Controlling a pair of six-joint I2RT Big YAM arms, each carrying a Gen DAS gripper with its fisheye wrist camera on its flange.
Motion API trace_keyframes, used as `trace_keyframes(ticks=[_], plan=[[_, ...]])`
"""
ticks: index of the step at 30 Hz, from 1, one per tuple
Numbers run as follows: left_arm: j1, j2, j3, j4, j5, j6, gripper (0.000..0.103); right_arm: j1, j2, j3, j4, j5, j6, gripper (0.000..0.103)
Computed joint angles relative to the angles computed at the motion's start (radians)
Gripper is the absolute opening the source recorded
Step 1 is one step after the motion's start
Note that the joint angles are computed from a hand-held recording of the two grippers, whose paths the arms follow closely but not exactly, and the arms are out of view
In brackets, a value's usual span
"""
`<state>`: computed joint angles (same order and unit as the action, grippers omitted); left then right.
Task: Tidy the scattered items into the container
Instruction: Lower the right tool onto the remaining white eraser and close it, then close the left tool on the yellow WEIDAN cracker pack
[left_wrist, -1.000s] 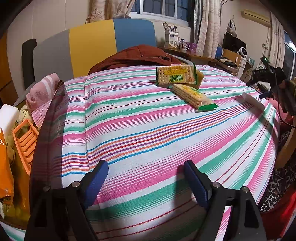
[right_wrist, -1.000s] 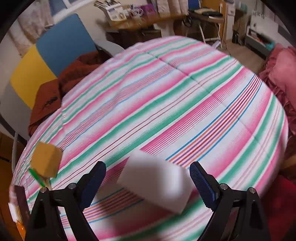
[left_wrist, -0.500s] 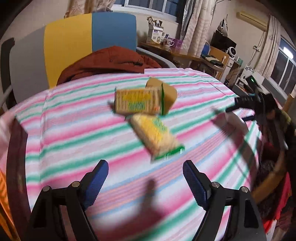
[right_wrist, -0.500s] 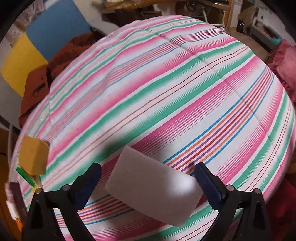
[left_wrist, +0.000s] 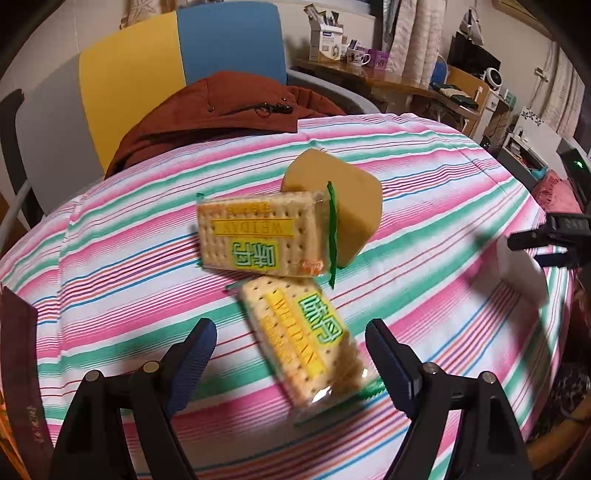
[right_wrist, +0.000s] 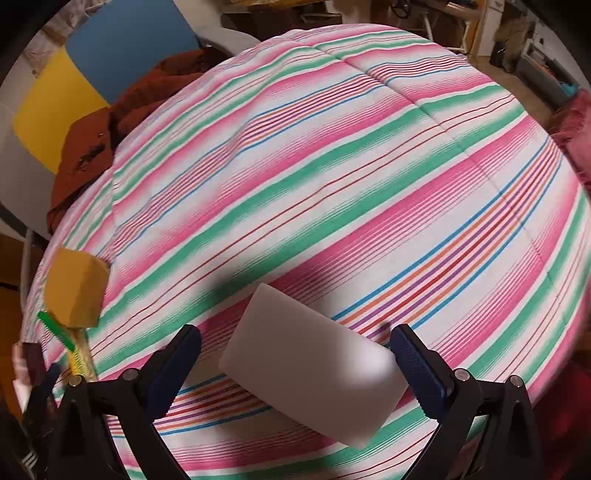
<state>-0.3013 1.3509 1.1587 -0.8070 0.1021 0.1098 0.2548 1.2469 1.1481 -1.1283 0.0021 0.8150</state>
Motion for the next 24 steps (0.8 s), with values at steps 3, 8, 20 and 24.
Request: trace_keyframes(ticks=[3,8,20,24], plan=[[-0.016,0.035,0.018,-0.016,-0.041,-0.001,0.084,-0.001,-0.018,-0.014,0.006,-0.023,0.002,0.103],[0.016,0.046,0.007,-0.024,-0.002,0.025,0.072,-0.001,-0.054,-0.044,0.042,-0.095,-0.009,0.103],[0.092,-0.05,-0.077,-0.02,0.05,0.182,0.05,0.042,0.077,0.066,0.053,-0.121,-0.119,0.103],[0.149,-0.098,-0.11,-0.056,0.095,0.237,0.05,0.07,0.1,0.08,0.027,-0.093,-0.137,0.103]])
